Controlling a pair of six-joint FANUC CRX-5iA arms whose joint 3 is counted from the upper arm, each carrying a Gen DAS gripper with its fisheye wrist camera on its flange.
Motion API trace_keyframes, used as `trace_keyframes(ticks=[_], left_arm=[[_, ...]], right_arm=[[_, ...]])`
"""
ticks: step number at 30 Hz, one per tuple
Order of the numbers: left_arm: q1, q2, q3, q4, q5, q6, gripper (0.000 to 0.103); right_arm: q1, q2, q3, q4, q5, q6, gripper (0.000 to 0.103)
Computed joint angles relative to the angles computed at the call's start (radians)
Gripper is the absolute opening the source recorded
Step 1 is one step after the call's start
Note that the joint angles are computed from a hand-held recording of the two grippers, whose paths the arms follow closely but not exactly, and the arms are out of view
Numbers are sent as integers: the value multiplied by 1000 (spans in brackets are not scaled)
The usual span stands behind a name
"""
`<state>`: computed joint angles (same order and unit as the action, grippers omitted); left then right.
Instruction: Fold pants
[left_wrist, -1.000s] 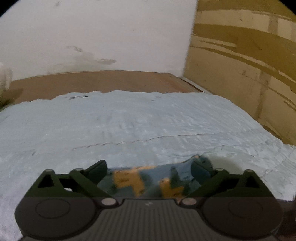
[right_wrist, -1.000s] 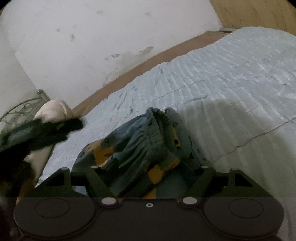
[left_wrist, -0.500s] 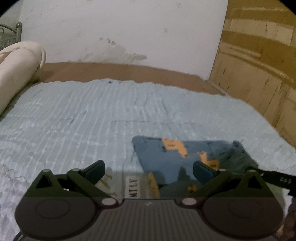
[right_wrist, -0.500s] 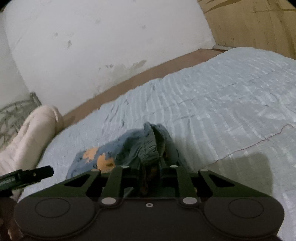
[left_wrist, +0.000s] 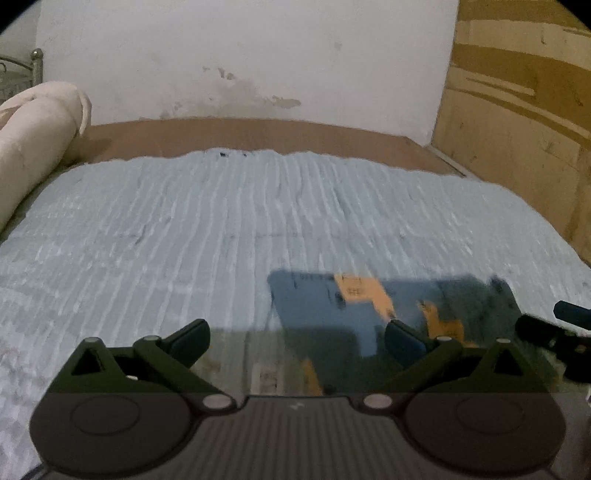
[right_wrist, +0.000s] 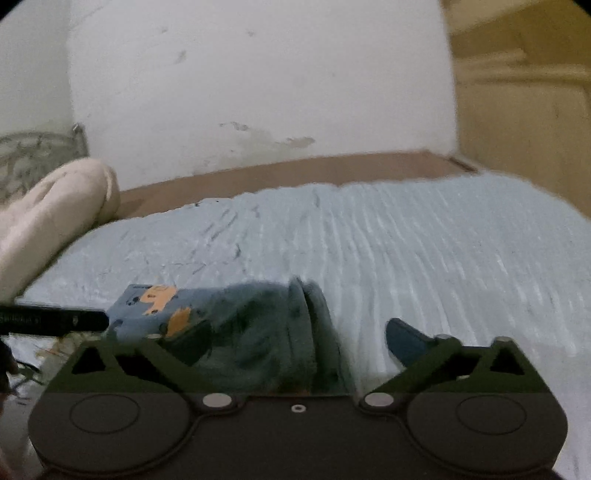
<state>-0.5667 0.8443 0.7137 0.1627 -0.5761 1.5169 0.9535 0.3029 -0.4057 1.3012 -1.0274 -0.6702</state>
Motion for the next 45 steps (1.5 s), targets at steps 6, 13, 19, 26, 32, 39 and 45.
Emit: trace_keyframes(ticks=[6, 13, 19, 26, 32, 39, 45], left_arm=[[-14, 185, 335, -108, -197, 127, 102], [-14, 299, 524, -128, -309, 179, 102], [-14, 291, 510, -131, -304, 180, 102], [-21, 206, 380, -148, -242, 176, 102], [-27, 112, 211, -118, -161, 141, 102], [-35, 6, -19, -57, -53, 76, 102], [-21, -41, -117, 27, -12, 1, 102]], right_arm=[[-98, 74, 102, -68, 65, 234, 102], [-130, 100, 113, -140, 44, 187, 102], [-147, 86, 71, -114, 95, 112, 102], [-119, 69, 52, -87, 60, 72, 102], [-79, 62, 58, -123, 30, 88, 102], [-48, 19, -7, -111, 77, 39, 102], [-34, -38, -70, -98, 129, 18, 102]])
